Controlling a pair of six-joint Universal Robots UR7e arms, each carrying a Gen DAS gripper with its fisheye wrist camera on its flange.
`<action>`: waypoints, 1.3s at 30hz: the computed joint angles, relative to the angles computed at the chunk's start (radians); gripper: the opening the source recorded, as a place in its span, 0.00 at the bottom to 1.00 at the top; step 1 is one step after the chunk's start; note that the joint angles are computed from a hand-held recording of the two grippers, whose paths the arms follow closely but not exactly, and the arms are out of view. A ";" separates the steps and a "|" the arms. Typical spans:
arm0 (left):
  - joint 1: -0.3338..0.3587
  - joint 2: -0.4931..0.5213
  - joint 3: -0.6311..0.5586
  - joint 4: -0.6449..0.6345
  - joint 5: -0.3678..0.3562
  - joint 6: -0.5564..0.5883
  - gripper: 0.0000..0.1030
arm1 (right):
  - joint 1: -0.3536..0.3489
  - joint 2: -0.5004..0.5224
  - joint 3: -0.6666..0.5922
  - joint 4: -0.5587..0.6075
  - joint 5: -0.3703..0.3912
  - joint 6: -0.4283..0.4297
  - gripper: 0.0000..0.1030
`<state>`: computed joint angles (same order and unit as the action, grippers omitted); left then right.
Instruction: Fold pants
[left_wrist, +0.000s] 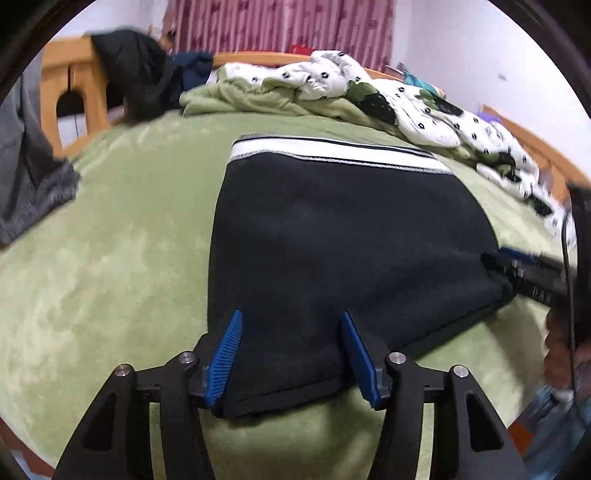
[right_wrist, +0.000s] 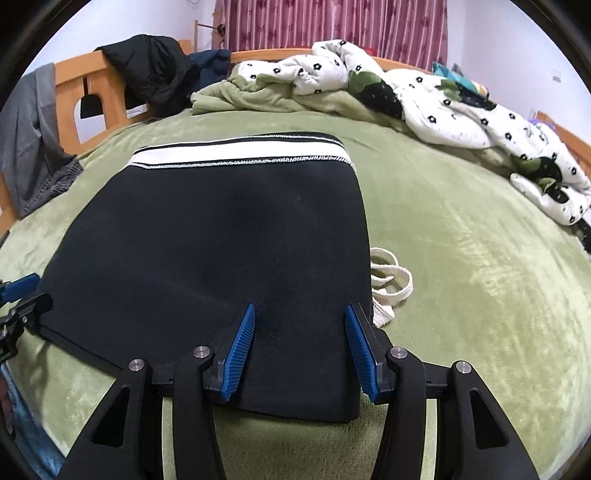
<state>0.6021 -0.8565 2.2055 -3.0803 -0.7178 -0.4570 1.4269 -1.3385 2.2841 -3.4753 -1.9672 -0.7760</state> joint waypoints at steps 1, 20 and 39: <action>0.007 -0.004 -0.001 0.000 -0.011 -0.004 0.55 | 0.004 -0.002 0.001 0.006 -0.012 -0.006 0.50; -0.085 -0.215 -0.022 0.338 0.003 -0.248 0.63 | 0.126 -0.184 0.019 0.119 -0.004 0.164 0.56; 0.237 0.116 -0.565 0.255 -0.138 0.102 0.68 | 0.078 0.209 -0.531 0.459 -0.091 0.330 0.61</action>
<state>0.8395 -0.7403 1.6408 -2.8250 -0.8558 -0.3546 1.5050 -1.1298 1.7528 -3.0162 -2.0578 -0.4464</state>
